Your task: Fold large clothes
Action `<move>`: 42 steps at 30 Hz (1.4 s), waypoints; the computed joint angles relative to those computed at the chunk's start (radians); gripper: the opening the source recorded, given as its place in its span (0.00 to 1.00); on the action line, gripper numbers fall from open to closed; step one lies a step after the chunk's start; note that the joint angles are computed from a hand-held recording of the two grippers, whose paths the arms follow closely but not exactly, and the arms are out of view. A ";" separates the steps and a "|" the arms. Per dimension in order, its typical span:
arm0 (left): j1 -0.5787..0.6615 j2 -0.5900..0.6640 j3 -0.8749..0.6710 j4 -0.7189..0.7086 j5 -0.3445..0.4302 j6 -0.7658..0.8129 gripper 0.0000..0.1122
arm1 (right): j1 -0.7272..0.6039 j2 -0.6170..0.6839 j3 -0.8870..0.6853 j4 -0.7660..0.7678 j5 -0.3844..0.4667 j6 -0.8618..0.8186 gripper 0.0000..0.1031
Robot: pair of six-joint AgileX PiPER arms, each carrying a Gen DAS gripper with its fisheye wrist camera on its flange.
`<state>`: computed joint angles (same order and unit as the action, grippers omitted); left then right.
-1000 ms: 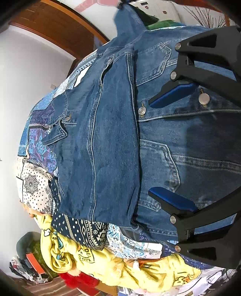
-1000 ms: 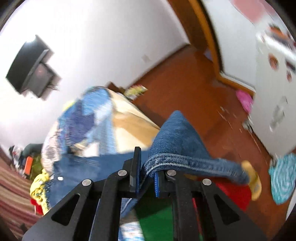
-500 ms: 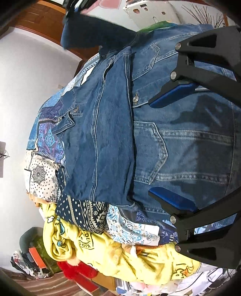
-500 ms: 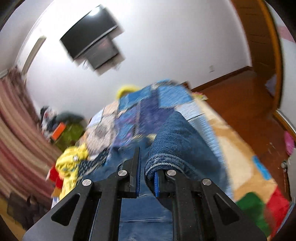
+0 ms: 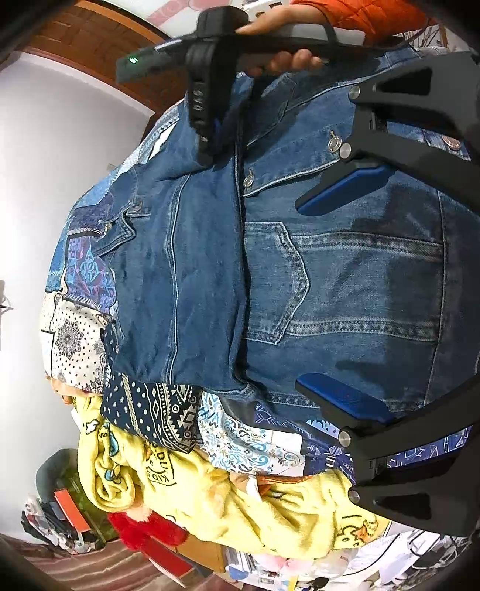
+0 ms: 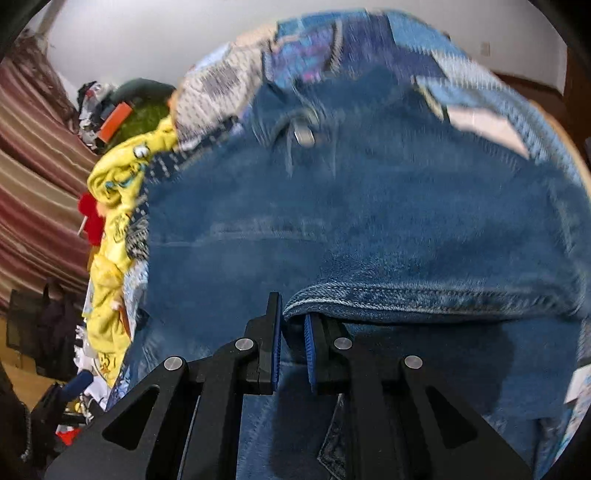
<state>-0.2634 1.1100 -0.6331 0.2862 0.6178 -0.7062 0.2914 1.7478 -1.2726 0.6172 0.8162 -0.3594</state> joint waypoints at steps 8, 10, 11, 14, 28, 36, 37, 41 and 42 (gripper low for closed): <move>-0.096 0.101 -0.125 0.073 0.032 -0.078 0.77 | -0.094 -0.021 -0.013 0.028 0.210 -0.096 0.27; -0.126 0.140 -0.181 0.090 0.041 -0.090 0.77 | -0.118 -0.068 0.018 0.024 0.215 -0.143 0.46; -0.139 0.158 -0.206 0.099 0.046 -0.099 0.77 | -0.131 -0.103 0.048 0.028 0.198 -0.177 0.47; -0.177 0.224 -0.300 0.127 0.068 -0.108 0.77 | -0.159 -0.177 0.104 0.020 0.154 -0.235 0.48; -0.336 0.667 -0.833 0.116 0.195 0.085 0.79 | -0.458 -0.294 0.219 0.029 -0.048 -0.388 0.68; -0.395 0.981 -1.137 0.112 0.312 0.244 0.79 | -0.507 -0.180 0.235 0.029 -0.058 -0.385 0.68; -0.396 1.017 -1.175 0.115 0.326 0.258 0.79 | -0.511 -0.172 0.238 0.029 -0.056 -0.389 0.68; -0.366 1.119 -1.301 0.028 0.341 0.343 0.79 | -0.492 -0.139 0.252 0.010 -0.084 -0.391 0.68; -0.352 1.161 -1.365 -0.011 0.368 0.366 0.79 | -0.484 -0.133 0.256 0.000 -0.098 -0.385 0.69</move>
<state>-0.6157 2.2714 -1.9984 0.2751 0.9854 -0.3404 -0.1925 1.6147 -1.0163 0.6168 0.7182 -0.7442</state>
